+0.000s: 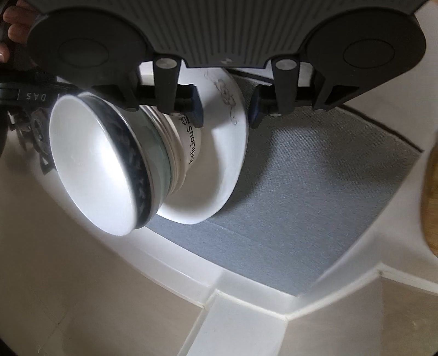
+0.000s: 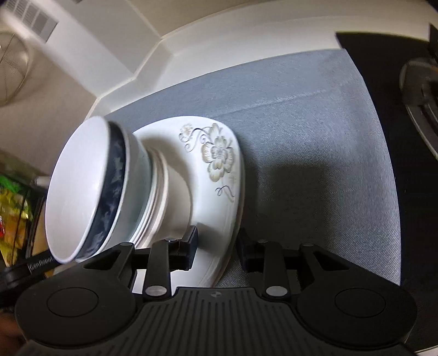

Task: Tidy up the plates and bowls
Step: 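Lower the bowl stack onto the center of the plate stack, then open the left gripper and pull it back from the bowl stack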

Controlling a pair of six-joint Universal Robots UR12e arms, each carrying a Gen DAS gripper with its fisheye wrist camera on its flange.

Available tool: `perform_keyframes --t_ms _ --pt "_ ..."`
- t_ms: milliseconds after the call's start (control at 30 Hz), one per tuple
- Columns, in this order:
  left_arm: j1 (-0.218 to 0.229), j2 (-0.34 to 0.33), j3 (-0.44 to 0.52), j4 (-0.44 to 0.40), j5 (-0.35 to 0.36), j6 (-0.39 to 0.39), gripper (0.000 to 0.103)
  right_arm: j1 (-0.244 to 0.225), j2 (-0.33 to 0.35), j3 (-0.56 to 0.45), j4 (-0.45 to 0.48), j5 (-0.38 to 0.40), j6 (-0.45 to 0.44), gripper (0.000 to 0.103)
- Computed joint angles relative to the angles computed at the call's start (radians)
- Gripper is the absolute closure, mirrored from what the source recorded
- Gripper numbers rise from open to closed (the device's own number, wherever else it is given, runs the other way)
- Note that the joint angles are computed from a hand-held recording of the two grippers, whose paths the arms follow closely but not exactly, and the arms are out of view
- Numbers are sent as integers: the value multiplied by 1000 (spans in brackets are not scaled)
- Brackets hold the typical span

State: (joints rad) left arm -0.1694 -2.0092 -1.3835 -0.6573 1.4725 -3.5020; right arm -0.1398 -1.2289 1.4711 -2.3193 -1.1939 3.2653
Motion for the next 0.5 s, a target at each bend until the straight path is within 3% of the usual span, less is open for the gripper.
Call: perform_keyframes --t_ms 67,100,200,300,500 --pt "-11 15 -18 13 47 -14 43 1 -5 3 -6 -10 -10 64" --pt "-20 26 -30 18 73 -26 37 0 -7 6 -14 -7 -11 56" --pt "-41 55 -66 36 139 -35 33 -1 -19 23 -51 -24 -15 42" --pt "-62 87 -105 42 198 -53 25 -7 -36 52 -104 -34 -23 36" --pt "-111 135 -148 49 283 -40 12 -22 -85 134 -234 -48 -96 13"
